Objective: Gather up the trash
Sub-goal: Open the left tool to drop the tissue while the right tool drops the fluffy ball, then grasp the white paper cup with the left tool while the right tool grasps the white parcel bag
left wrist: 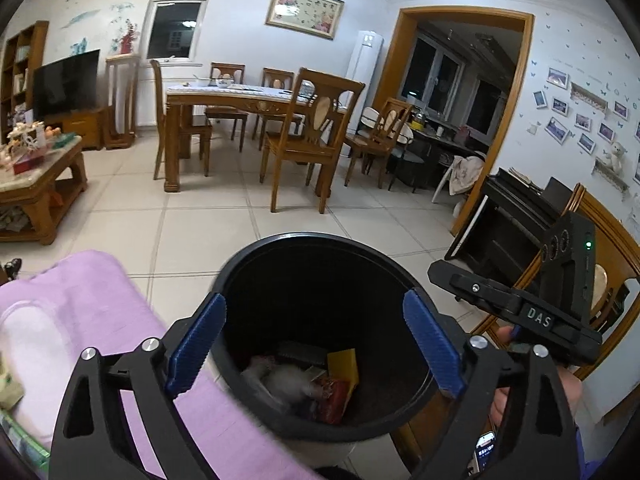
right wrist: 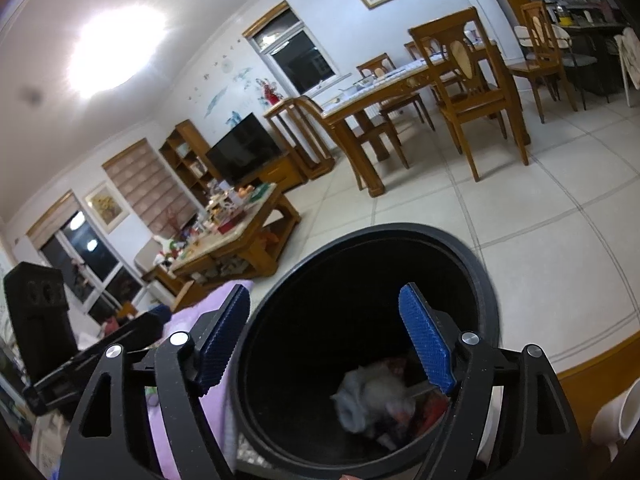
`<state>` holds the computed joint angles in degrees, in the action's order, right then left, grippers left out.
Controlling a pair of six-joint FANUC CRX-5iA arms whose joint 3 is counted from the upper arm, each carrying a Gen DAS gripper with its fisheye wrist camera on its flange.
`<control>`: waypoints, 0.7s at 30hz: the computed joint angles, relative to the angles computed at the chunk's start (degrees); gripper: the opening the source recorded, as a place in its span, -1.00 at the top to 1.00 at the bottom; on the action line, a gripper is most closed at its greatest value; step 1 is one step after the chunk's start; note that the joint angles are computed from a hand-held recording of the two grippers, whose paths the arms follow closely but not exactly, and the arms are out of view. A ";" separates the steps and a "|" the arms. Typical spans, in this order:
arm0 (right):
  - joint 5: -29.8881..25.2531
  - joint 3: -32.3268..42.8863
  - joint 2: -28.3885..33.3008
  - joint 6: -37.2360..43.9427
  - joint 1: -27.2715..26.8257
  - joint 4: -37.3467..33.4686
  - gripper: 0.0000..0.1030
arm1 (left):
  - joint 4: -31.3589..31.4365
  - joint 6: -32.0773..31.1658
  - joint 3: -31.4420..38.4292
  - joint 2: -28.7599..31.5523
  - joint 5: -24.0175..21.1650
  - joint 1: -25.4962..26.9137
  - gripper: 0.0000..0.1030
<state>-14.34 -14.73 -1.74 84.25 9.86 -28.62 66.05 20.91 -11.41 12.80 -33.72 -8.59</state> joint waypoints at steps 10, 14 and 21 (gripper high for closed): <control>0.42 3.10 3.62 -9.14 12.84 12.52 -0.49 | 2.12 -2.03 -10.66 -9.87 1.31 11.60 -0.77; -1.07 6.96 6.85 -12.48 19.05 17.56 -0.58 | -0.74 -0.05 -14.26 -13.19 3.31 17.54 -0.77; -7.19 18.46 15.11 -12.26 27.10 21.17 -0.59 | -17.04 11.77 -10.49 -9.96 -1.94 26.60 -0.74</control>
